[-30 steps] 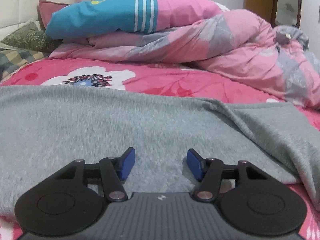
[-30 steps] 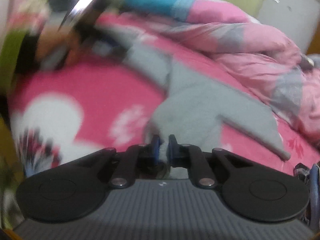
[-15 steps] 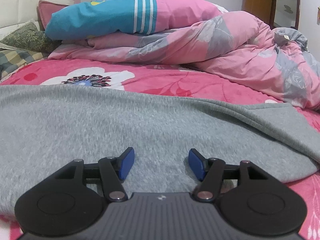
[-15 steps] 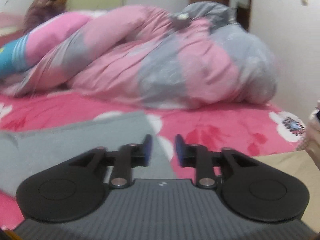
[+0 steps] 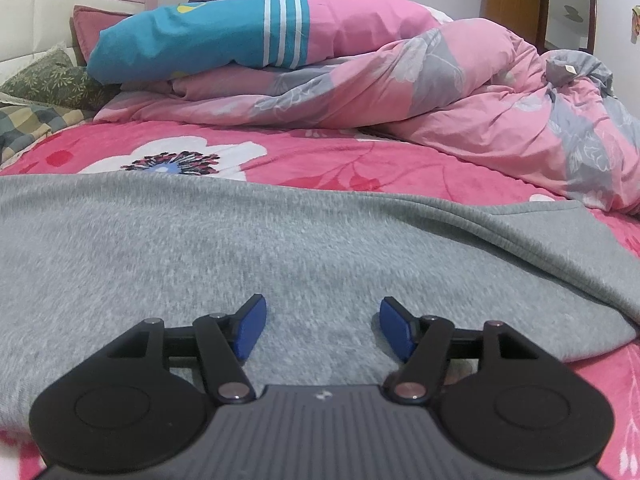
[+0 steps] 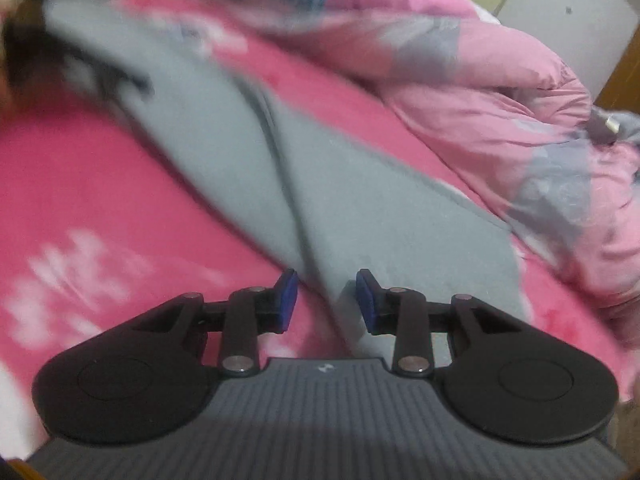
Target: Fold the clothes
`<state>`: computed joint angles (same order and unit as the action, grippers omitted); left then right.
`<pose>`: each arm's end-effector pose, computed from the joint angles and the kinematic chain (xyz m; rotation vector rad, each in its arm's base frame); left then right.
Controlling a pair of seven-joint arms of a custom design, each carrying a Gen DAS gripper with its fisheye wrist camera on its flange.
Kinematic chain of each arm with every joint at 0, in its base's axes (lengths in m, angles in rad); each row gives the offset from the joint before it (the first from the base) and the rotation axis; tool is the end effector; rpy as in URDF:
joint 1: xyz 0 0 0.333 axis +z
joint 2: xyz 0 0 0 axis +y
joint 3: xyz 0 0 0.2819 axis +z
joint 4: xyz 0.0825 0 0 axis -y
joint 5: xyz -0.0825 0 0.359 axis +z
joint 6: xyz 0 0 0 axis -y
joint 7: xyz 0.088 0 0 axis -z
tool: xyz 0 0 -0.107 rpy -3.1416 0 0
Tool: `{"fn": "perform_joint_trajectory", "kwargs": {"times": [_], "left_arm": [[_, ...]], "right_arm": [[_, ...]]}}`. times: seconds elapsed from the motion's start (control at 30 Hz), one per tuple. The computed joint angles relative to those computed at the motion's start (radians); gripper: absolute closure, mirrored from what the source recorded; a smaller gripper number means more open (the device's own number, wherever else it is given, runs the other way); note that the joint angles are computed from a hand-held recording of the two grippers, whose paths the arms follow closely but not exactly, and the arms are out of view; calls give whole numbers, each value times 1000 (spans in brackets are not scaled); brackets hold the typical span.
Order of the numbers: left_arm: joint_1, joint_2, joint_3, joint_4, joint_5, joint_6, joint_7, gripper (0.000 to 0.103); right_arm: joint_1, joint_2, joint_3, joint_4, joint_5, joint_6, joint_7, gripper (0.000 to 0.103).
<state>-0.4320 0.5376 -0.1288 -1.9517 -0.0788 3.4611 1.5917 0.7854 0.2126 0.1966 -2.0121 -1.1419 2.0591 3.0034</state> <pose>0.5490 -0.3221 0.3116 -1.3205 2.0832 -1.1774 0.3553 0.4398 0.3431 -2.0347 1.6474 -1.2408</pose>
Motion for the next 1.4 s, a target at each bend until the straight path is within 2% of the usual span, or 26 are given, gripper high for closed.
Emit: {"fn": "perform_joint_trajectory", "kwargs": {"times": [0.03, 0.07, 0.13, 0.23, 0.37, 0.6, 0.7, 0.8, 0.9, 1.03, 1.1, 1.2, 1.3, 1.4], "left_arm": [[0, 1, 0, 0, 0, 1, 0, 38], [-1, 1, 1, 0, 0, 2, 0, 38], [-6, 1, 6, 1, -2, 2, 2, 38], [-21, 1, 19, 1, -12, 2, 8, 38], [-26, -1, 22, -1, -17, 2, 14, 38], [12, 0, -12, -4, 4, 6, 2, 38], [20, -1, -18, -7, 11, 10, -3, 38], [35, -1, -31, -9, 23, 11, -12, 38], [58, -1, -50, -10, 41, 11, -24, 38], [74, -2, -63, -12, 59, 11, -38, 38], [78, -1, -66, -11, 66, 11, -43, 37], [77, 0, -63, -8, 73, 8, -46, 37], [72, 1, -59, -6, 75, 6, -47, 35], [97, 4, -83, -4, 99, 4, -52, 31]], "right_arm": [[-4, -8, -2, -9, 11, -3, 0, 90], [-9, -17, -4, -18, 19, -5, 3, 95], [-13, -59, -4, -44, -4, -18, 46, 99], [-19, -88, 6, -37, -51, -112, 33, 99], [-77, -132, -2, -49, -92, -140, -38, 99], [-222, -80, -70, 15, -110, -15, -181, 100], [-259, -30, -99, 60, -104, 24, -220, 100], [-272, -4, -125, 72, -121, 45, -164, 98], [-283, -45, -143, 25, -165, 24, 34, 87], [-355, -226, -145, -178, -295, 169, 440, 81], [-398, -303, -142, -267, -329, 258, 565, 74], [-459, -369, -150, -356, -313, 421, 610, 57], [-497, -358, -134, -375, -246, 478, 530, 57], [-533, -320, -123, -369, -212, 544, 466, 51]]}}
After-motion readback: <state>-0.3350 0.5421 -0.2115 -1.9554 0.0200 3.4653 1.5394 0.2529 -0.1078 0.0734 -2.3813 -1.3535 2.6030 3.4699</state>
